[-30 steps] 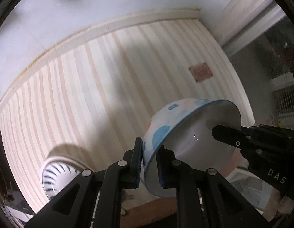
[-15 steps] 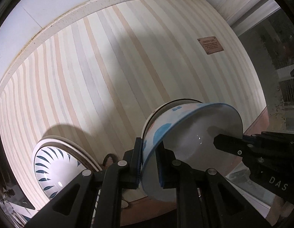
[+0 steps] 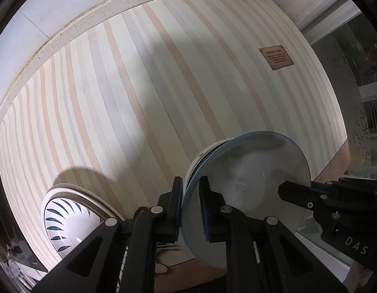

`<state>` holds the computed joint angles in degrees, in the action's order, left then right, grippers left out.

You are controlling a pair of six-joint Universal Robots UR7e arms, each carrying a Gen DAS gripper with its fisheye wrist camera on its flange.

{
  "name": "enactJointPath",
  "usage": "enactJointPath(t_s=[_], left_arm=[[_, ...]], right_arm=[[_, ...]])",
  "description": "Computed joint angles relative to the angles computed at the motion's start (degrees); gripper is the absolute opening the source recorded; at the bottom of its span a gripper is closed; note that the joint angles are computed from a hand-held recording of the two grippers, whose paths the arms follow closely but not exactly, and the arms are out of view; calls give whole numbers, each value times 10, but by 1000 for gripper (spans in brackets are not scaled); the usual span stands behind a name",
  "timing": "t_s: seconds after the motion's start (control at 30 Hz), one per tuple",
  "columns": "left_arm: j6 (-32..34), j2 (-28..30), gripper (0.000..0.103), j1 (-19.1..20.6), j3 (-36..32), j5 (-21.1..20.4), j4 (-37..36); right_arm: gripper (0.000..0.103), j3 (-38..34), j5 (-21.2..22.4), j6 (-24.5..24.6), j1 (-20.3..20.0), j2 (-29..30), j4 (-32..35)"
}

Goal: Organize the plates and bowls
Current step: 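Lift the bowl stack and set it on the counter beside the plates, then open both grippers and pull back from the bowl stack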

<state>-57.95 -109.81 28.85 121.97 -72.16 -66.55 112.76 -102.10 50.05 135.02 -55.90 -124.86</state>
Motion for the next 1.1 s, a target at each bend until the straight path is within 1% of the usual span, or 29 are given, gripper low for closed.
enactJointPath(t_s=[0.33, 0.47, 0.53, 0.67, 0.73, 0.8, 0.93, 0.97, 1.0, 1.03, 1.1], left_arm=[[-10, -2, 12, -8, 6, 2, 10], [-14, -2, 12, -9, 5, 1, 10], [-18, -4, 12, -14, 4, 3, 14], [-27, -7, 12, -25, 5, 5, 19], [-33, -11, 12, -34, 3, 3, 27], [-44, -14, 13, -54, -2, 3, 42], [-74, -27, 13, -108, -25, 9, 84], [-86, -30, 16, -125, -33, 11, 98], [-96, -33, 21, -137, -39, 12, 107], [-108, -37, 22, -152, -47, 12, 117], [-129, -44, 28, -178, -61, 12, 134]], right_arm=[[14, -13, -10, 7, 16, 12, 14], [16, -19, -10, 11, 16, 14, 23], [16, -23, -14, 17, 18, 15, 33], [16, -21, -14, 11, 19, 11, 30], [16, -19, -18, 8, 21, 10, 32], [16, -21, -22, 8, 24, 10, 37], [16, -30, -43, 15, 47, 2, 51], [19, -32, -50, 18, 54, 0, 55], [28, -37, -60, 20, 65, -3, 63], [33, -43, -72, 25, 77, -7, 71], [52, -50, -90, 38, 97, -16, 83]])
